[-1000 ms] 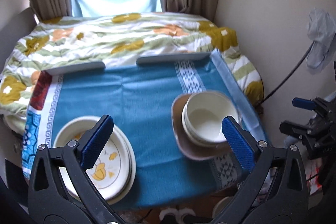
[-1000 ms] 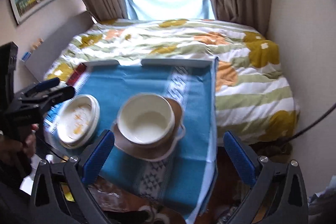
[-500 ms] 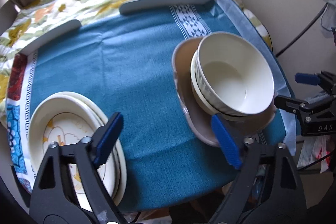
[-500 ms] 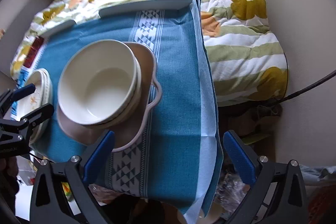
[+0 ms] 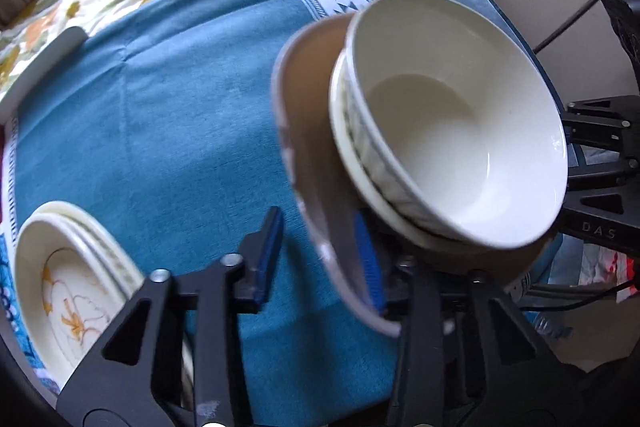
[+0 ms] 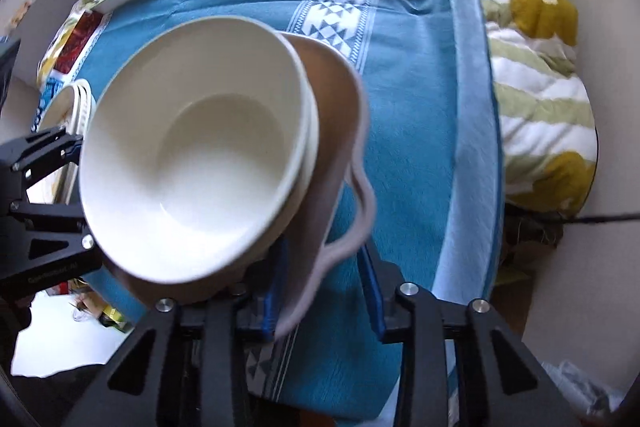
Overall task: Organize plates and bowls
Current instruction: 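Grasp the mauve bowl rim under the nested bowls with the right gripper, then carry the nested bowl stack over the plate stack and lower it on top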
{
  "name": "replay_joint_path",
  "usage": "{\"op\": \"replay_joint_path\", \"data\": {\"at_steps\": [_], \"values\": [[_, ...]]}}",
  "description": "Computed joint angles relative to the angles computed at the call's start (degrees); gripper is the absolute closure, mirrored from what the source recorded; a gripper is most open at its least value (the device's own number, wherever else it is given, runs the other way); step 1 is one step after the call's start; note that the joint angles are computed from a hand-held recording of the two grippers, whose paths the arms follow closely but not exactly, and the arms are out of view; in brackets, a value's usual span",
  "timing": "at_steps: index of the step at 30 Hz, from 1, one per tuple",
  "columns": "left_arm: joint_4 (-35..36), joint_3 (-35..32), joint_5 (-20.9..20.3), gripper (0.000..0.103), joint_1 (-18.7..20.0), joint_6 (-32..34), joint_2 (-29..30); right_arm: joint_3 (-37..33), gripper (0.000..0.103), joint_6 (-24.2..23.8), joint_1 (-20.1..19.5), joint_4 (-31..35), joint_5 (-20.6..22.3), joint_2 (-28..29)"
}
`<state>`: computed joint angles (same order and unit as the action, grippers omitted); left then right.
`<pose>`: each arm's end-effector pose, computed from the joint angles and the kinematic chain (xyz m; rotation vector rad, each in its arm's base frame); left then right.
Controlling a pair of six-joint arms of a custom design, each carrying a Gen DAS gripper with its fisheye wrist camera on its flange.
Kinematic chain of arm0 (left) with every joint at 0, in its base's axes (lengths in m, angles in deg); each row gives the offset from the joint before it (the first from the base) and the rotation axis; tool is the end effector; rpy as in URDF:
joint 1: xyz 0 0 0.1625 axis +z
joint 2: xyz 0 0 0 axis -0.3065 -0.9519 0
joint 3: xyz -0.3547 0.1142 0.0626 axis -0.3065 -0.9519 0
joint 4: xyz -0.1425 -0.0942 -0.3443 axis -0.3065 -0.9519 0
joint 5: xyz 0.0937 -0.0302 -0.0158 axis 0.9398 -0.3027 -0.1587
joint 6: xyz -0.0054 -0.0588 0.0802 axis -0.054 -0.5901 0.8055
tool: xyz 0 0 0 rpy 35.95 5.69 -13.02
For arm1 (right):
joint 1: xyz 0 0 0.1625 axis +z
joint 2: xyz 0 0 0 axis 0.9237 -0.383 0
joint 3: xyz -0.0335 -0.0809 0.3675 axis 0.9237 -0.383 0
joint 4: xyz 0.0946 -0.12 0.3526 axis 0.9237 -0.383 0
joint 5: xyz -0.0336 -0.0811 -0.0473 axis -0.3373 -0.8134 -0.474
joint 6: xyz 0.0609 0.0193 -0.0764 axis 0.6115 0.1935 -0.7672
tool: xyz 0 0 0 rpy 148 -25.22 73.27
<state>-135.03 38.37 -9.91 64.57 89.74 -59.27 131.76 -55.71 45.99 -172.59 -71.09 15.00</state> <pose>-0.1681 -0.4355 0.1186 1.1627 2.3681 0.1354 0.2237 -0.3466 0.0804 -0.0825 -2.4436 0.3590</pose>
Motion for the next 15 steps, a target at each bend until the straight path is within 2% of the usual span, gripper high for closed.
{"op": "replay_joint_path", "data": {"at_steps": [1, 3, 7, 15], "values": [[-0.8, 0.2, -0.5, 0.087, 0.0, 0.7, 0.4, 0.3, 0.078, -1.2, -0.4, -1.4, 0.4, 0.4], [-3.2, 1.4, 0.0, 0.092, -0.8, 2.2, 0.7, 1.0, 0.083, -3.6, -0.8, -4.8, 0.7, 1.4], [-6.5, 2.7, 1.1, 0.093, -1.4, 2.9, 0.7, 2.1, 0.091, -7.6, -0.7, -11.5, 0.2, 3.3], [-8.7, 3.9, 2.7, 0.093, -2.8, 4.5, 0.2, 2.4, 0.091, -9.5, 0.5, -13.5, -1.4, 4.1]]}}
